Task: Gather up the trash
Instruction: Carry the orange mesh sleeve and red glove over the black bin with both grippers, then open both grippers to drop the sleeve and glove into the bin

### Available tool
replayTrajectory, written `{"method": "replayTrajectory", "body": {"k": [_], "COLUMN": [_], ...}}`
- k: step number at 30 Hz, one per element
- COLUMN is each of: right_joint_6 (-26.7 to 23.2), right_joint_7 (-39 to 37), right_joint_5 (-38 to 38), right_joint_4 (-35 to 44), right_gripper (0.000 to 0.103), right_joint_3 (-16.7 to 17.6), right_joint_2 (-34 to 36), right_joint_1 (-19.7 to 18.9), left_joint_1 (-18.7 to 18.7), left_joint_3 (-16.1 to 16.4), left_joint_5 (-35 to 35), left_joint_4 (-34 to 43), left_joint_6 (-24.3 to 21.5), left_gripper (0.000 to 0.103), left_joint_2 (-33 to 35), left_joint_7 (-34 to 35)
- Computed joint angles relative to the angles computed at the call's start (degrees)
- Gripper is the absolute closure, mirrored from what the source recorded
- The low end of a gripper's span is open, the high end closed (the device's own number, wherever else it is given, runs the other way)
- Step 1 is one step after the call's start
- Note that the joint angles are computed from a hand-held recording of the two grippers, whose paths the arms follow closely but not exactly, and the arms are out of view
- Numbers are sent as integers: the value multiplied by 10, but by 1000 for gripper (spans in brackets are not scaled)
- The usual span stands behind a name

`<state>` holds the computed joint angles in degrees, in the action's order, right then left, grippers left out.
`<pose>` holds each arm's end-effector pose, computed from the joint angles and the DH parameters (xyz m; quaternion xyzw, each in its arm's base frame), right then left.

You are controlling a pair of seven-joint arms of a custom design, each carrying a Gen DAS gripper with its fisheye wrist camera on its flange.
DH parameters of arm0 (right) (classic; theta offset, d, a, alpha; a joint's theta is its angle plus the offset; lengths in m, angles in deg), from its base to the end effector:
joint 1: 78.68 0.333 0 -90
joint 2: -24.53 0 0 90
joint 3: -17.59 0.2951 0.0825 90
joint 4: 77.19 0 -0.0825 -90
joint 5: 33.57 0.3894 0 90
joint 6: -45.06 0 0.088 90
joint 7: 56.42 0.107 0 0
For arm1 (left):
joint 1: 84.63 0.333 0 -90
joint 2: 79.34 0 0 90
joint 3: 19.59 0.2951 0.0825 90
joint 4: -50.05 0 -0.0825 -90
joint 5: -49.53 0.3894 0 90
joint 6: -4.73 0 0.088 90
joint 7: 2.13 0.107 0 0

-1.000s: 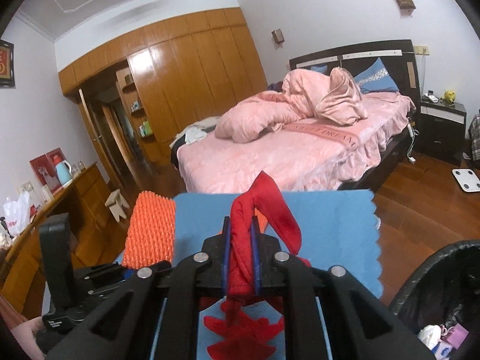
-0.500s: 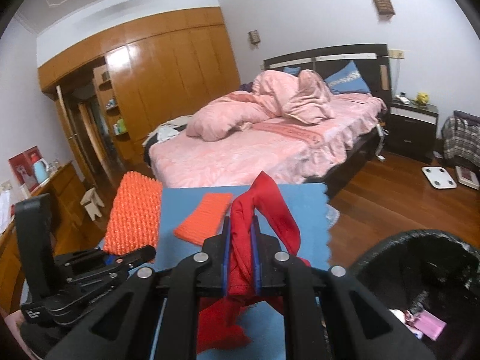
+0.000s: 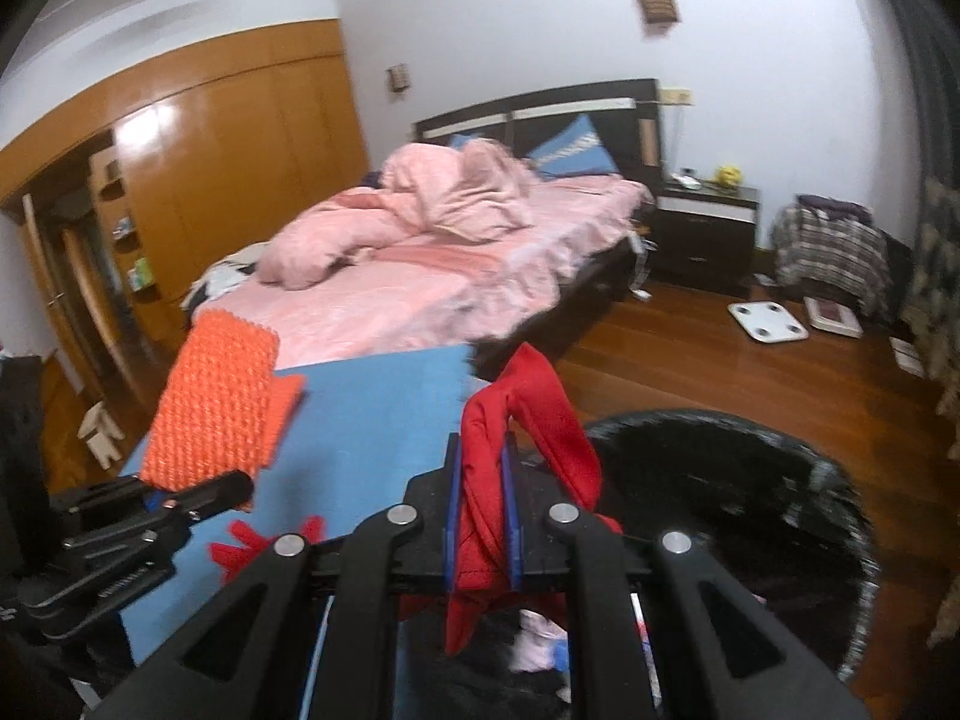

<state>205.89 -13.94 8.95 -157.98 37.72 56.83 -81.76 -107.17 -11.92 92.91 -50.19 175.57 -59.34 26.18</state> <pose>0.7390 0.1284 0.4559 -0.7225 0.4881 -0.1641 0.4613 0.6467 -0.2321 0.4405 -0.6582 0.6011 -0.3629 0.2714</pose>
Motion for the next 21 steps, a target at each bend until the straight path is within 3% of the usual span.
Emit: {"method": "replayTrajectory", "body": {"k": [5,17,19,21], "right_joint_6": [18,27,28,29], "right_joint_7": [51,162,183,200], "right_joint_5": [-36,-135,-156,-174], "right_joint_4": [-3,10,13,15], "right_gripper": [91,87,83,67], "right_joint_3": [-39,-59,-68,-71], "right_joint_2": [6,39,44,47], "right_joint_1": [-1,-34,-31,-32], "left_joint_1": [7,47,46,56], "left_joint_3": [-38,-169,-178,-190], "left_joint_5": [-71,-254,-273,-297], "left_joint_4": [69,275,301,291], "left_joint_6": [2,-39,-49,-46], "left_gripper": [92,91,88,62], "left_joint_2": [58,225,248,247], "left_joint_7": [88,339,369,394]}}
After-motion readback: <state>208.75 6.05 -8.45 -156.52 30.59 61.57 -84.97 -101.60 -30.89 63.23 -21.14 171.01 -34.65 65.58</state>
